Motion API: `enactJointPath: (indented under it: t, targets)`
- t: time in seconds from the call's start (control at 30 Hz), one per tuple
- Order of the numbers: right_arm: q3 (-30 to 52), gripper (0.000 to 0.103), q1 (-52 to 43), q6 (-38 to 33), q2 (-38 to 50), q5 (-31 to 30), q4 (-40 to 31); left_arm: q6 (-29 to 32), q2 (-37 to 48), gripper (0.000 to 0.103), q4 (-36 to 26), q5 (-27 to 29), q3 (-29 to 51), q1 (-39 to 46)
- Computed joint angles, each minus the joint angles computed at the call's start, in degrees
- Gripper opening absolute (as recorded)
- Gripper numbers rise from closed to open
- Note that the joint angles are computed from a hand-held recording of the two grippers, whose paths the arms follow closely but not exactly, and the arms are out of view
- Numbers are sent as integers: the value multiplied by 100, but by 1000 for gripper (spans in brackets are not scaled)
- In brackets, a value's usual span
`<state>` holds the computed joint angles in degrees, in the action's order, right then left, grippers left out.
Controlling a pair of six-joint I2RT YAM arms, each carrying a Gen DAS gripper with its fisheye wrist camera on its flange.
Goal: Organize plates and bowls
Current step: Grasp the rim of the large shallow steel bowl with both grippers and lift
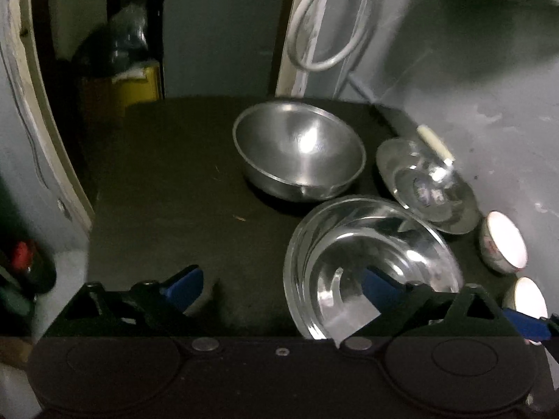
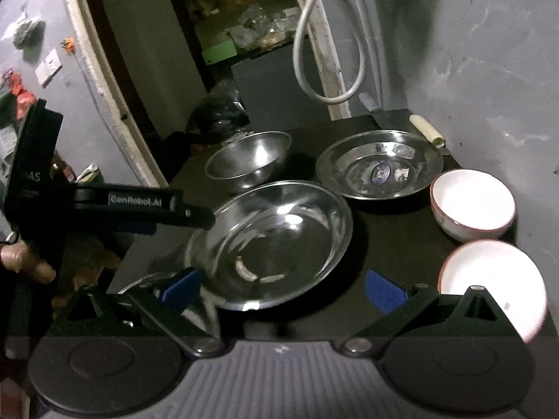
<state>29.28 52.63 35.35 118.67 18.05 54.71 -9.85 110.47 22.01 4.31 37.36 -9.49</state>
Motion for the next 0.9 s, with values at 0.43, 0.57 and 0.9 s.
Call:
enactJointPath:
  t: [0.43, 0.57, 0.9]
  targets:
    - [632, 53, -610, 355, 457, -488, -591, -256, 417, 54, -441, 218, 486, -24]
    - [723, 39, -547, 530, 448, -421, -794, -266, 433, 39, -472, 328, 515, 26]
    - [850, 23, -291, 912, 219, -43, -1431, 22, 147, 21, -441, 512, 266, -24]
